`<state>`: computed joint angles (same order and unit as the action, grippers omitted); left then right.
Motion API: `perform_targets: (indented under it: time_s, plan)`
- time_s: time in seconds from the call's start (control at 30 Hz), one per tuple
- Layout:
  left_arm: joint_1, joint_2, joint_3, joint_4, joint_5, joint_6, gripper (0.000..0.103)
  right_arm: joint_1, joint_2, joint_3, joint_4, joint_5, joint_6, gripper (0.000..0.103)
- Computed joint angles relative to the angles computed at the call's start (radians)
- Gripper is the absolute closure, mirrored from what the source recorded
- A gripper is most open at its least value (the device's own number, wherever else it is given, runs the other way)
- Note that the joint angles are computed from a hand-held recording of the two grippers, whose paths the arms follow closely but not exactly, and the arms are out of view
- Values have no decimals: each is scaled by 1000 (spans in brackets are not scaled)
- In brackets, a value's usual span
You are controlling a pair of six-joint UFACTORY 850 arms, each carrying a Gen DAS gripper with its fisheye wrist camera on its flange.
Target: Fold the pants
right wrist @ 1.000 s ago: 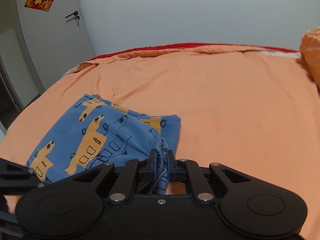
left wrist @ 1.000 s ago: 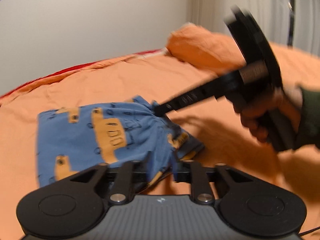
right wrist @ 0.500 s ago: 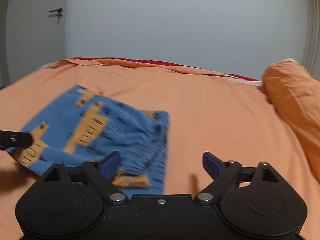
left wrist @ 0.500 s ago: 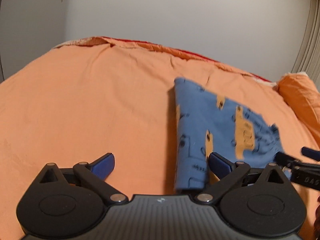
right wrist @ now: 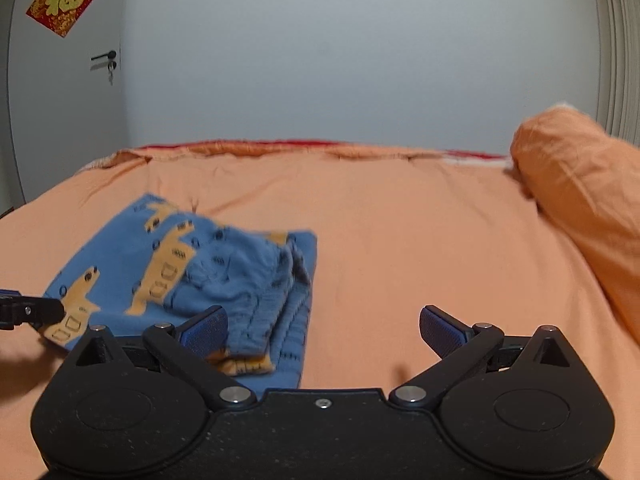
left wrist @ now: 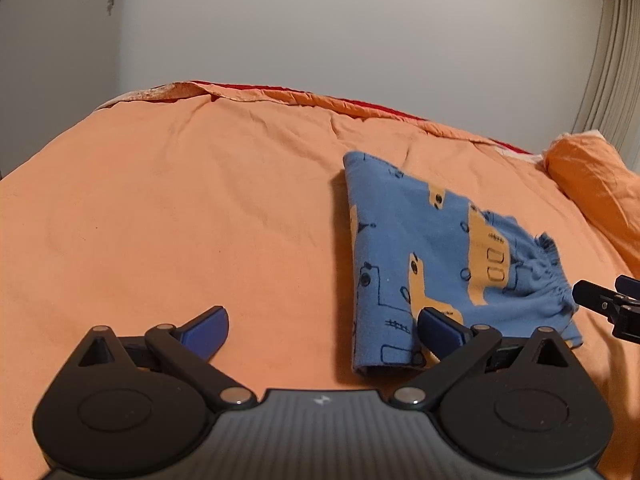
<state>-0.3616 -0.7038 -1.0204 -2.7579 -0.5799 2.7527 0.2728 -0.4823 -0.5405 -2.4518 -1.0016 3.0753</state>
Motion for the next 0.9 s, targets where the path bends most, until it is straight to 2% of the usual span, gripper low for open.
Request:
perform_targets:
  time_s: [0.1,0.17,0.23,0.3,0.37,0.43,0.57,0.63,0.73,0.77,0.83,0.9]
  plan:
    - [-7,-14,-12,-31,30,41,1,-1,-19,-26,41,31,-62,1]
    - [-5,-22,3,-42,-8,82,1,-14,-46,-37,36,57,-61,1]
    - [-5,-10,17,-48,-10,122,1,-30,-37,-15,-8,44,17,1]
    - [3,6,18,-8,-4,114,0,-28,-22,-6,30,18,-6,1]
    - [7,16,9,11,-34,131,0,-39,-8,-4,10,-16,-21,1]
    - [-2,12,-23,-8,-55,174,0,-57,-4,-31,-28,-4,-52,1]
    - [-27,-44,-159,91,12,104,0,-79,-46,-133,-111,63,-149,1]
    - [-49,-90,-227,44,49,182,0,-91,-75,-191,-167,132,-189,1]
    - [-68,-158,-314,-49,125,321,0,-84,-126,-254,-133,145,-334,1]
    - [-63,-177,-337,-13,144,296,0,-83,-148,-278,-84,142,-405,1]
    - [-41,-196,-354,137,133,124,0,-105,-186,-312,-34,130,-460,1]
    - [-21,-201,-363,277,130,-70,0,-156,-180,-313,-121,176,-355,1]
